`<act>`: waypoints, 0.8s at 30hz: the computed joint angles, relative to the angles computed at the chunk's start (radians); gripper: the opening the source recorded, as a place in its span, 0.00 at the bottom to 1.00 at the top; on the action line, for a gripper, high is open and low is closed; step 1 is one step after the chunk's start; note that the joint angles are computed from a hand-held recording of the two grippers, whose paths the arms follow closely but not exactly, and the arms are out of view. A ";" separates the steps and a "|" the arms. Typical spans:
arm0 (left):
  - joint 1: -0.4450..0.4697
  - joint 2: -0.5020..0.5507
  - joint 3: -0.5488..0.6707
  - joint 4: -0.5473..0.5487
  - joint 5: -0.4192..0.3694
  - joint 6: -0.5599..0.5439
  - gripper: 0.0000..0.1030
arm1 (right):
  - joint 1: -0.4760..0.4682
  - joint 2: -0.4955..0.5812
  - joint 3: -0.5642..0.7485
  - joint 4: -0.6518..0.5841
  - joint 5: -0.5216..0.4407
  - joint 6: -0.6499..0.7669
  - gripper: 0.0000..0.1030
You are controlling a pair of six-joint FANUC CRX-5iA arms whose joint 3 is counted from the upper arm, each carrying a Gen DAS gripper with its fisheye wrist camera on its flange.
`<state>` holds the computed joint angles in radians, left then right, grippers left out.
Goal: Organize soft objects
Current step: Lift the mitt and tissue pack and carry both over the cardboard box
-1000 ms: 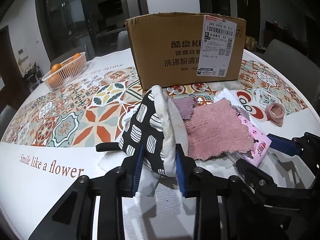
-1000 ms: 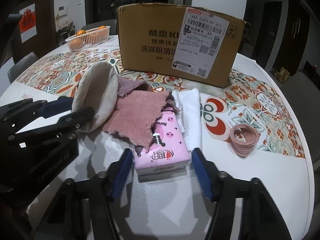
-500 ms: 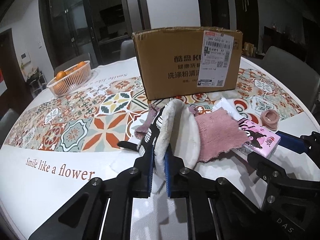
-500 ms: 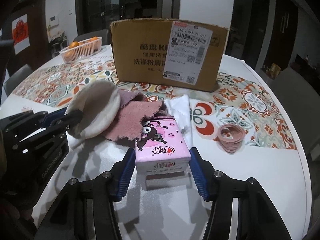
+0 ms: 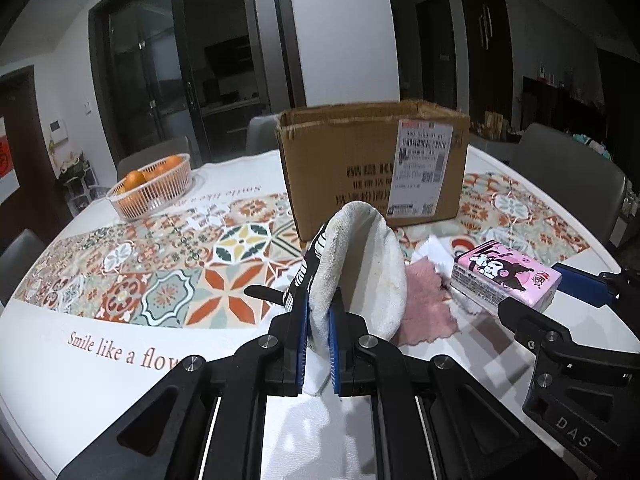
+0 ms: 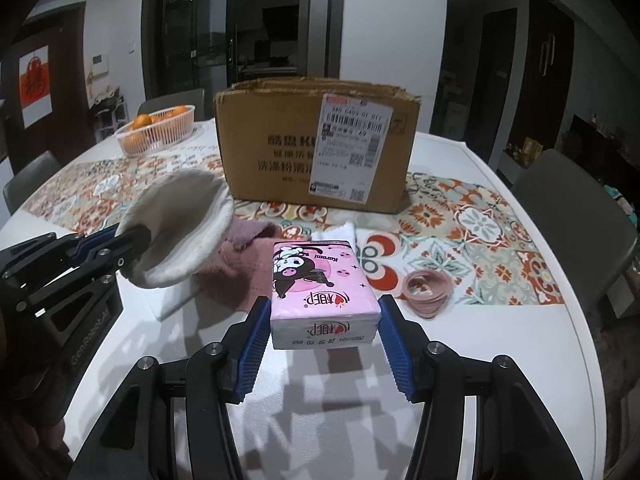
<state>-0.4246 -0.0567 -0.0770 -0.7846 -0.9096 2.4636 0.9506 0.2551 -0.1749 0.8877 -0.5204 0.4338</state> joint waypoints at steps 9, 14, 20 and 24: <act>-0.024 -0.038 0.005 -0.050 -0.006 0.041 0.10 | -0.020 -0.036 -0.040 0.155 0.036 -0.159 0.54; -0.039 -0.051 0.016 -0.086 -0.009 0.062 0.10 | -0.037 -0.050 -0.054 0.251 0.060 -0.256 0.54; -0.054 -0.055 0.038 -0.132 -0.009 0.091 0.10 | -0.063 -0.061 -0.065 0.374 0.088 -0.371 0.54; -0.056 -0.053 0.053 -0.157 -0.003 0.102 0.10 | -0.086 -0.065 -0.066 0.452 0.107 -0.442 0.54</act>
<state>-0.4808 -0.1098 -0.0240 -0.9412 -0.9129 2.5654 0.8645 0.1905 -0.2413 1.3396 -0.4130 -0.0083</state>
